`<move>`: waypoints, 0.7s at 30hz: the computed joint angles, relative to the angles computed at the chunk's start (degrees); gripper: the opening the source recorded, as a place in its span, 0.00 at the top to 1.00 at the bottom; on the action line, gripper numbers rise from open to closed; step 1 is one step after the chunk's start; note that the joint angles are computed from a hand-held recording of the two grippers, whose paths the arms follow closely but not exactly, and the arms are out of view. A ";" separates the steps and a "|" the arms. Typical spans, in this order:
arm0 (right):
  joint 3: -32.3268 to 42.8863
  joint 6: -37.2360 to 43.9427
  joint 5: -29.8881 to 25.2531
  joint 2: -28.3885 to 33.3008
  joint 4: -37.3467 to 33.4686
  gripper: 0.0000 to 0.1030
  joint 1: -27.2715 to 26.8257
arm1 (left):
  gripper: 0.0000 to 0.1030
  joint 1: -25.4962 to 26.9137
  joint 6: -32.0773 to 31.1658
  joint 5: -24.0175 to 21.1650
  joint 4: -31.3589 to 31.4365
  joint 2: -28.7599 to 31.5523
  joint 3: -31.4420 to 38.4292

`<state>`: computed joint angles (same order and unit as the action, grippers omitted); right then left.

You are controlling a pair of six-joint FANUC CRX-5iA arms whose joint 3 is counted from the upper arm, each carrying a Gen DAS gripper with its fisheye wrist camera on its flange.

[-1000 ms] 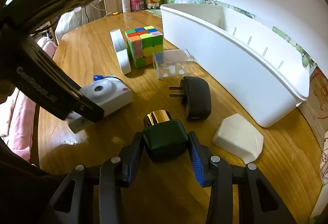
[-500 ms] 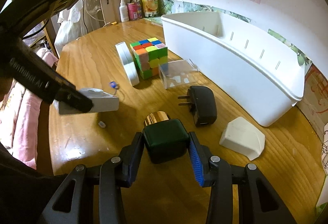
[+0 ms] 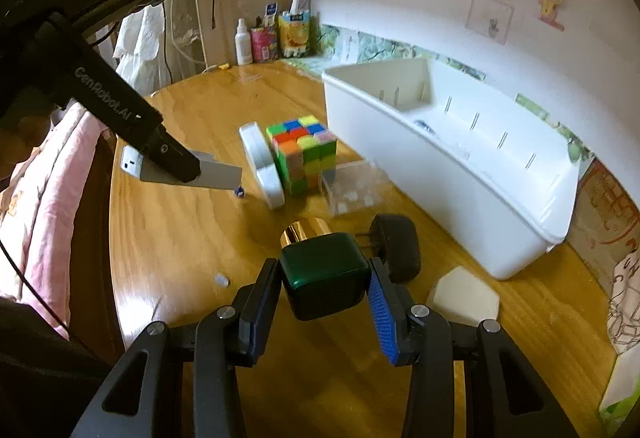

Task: Organize rigid objects
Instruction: 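Lift and carry the white lens toy and green bottle over the white bin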

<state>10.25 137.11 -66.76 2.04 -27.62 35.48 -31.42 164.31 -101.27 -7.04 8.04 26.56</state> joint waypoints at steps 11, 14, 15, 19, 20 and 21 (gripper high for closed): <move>3.63 -8.03 5.77 0.63 1.07 0.58 3.24 | 0.41 3.58 -9.70 -2.17 -4.54 -0.94 3.29; 4.44 -10.87 8.44 1.16 2.21 0.58 4.46 | 0.41 4.78 -13.58 -2.72 -5.40 -1.12 4.99; 4.58 -12.08 9.56 1.33 2.75 0.58 4.91 | 0.41 5.23 -14.63 -3.03 -5.59 -1.05 5.63; 5.84 -17.17 13.04 2.70 5.55 0.58 6.62 | 0.41 7.17 -20.64 -3.31 -6.56 -0.80 8.03; 6.12 -18.81 14.19 3.10 6.58 0.58 7.10 | 0.41 7.72 -22.17 -3.07 -6.80 -0.82 8.57; 6.29 -19.67 14.83 3.34 7.06 0.58 7.29 | 0.41 8.08 -23.16 -2.79 -6.89 -0.87 8.83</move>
<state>16.54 117.44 -51.93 5.38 -20.57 42.77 -23.34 141.15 -104.06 -13.93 7.18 35.40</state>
